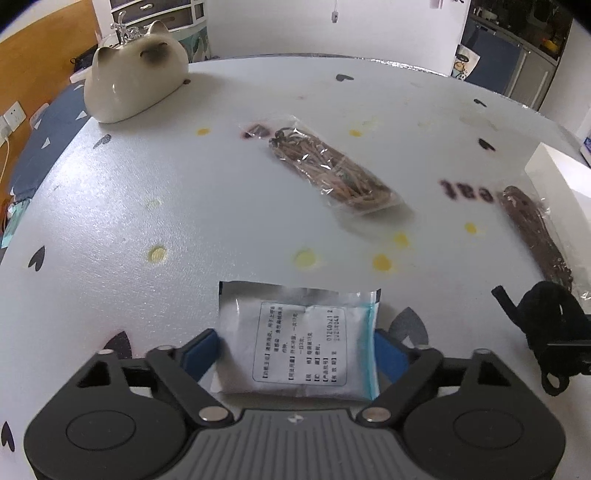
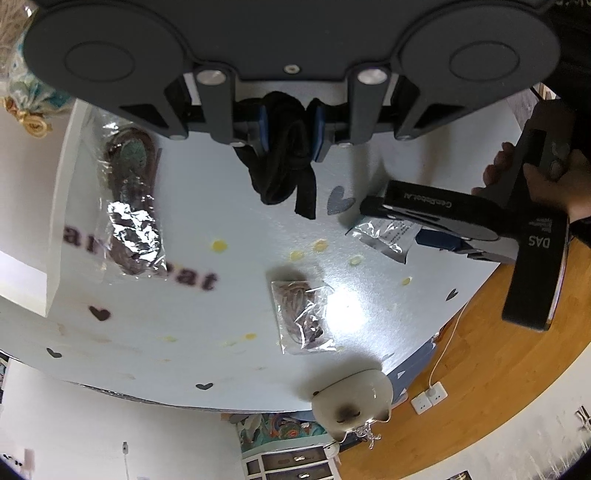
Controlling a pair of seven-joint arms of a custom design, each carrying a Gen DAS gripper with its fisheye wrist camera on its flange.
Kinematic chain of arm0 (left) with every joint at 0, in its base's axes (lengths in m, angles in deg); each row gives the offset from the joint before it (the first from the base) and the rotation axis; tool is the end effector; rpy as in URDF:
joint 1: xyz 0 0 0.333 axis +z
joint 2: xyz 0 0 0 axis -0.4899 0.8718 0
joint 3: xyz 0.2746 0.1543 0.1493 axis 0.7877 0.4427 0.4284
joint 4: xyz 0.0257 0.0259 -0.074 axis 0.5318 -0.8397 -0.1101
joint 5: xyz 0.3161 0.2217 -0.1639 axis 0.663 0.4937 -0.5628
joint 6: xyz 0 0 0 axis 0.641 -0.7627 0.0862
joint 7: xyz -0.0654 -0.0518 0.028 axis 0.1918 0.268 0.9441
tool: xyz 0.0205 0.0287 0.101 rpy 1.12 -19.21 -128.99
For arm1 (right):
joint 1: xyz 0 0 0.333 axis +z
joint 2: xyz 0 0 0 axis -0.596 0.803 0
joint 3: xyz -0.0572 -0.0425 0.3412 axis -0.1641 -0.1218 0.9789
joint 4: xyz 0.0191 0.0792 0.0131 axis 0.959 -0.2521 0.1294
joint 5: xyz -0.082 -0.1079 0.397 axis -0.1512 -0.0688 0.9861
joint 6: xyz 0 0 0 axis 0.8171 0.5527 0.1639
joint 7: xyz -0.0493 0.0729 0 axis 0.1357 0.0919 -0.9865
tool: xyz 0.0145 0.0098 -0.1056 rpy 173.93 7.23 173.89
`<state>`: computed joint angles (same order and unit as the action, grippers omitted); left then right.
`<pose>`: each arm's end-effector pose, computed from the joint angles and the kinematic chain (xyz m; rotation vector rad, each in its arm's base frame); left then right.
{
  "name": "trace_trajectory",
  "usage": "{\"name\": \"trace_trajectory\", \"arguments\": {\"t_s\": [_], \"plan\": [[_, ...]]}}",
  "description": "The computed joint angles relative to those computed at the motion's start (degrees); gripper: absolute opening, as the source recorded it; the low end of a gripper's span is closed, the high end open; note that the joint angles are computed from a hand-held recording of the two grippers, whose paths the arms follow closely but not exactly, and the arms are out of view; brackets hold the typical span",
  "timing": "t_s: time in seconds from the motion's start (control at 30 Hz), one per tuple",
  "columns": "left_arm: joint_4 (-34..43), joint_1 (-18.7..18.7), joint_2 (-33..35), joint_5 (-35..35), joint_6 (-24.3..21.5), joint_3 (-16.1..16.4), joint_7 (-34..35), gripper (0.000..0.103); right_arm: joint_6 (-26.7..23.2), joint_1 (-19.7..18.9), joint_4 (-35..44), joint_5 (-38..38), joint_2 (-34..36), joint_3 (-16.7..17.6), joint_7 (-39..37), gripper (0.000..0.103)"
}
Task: Organize soft objects
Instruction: 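Lift and carry the sachet and black bow toward the white tray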
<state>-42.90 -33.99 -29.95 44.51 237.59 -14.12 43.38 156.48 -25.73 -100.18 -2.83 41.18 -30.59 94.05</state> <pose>0.7067 -0.1642 0.2661 -1.8974 1.9833 -0.4818 0.6902 0.2005 0.3110 -2.0992 1.3497 -0.0891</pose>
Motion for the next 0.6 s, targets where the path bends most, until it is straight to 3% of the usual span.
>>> {"name": "trace_trajectory", "arguments": {"t_s": [0.17, 0.6], "plan": [[-2.3, 1.2, -1.3, -0.3, 2.6, -0.9, 0.6, 0.074, 2.1, -0.2, -1.6, 2.1, -1.1, 1.0, -1.2, 0.024], [-10.9, 7.5, -7.2, -4.1, 14.1, -6.5, 3.6, 0.072, 11.3, -0.4, -6.4, 12.0, -4.8, 4.5, -6.8, 0.024]]}}
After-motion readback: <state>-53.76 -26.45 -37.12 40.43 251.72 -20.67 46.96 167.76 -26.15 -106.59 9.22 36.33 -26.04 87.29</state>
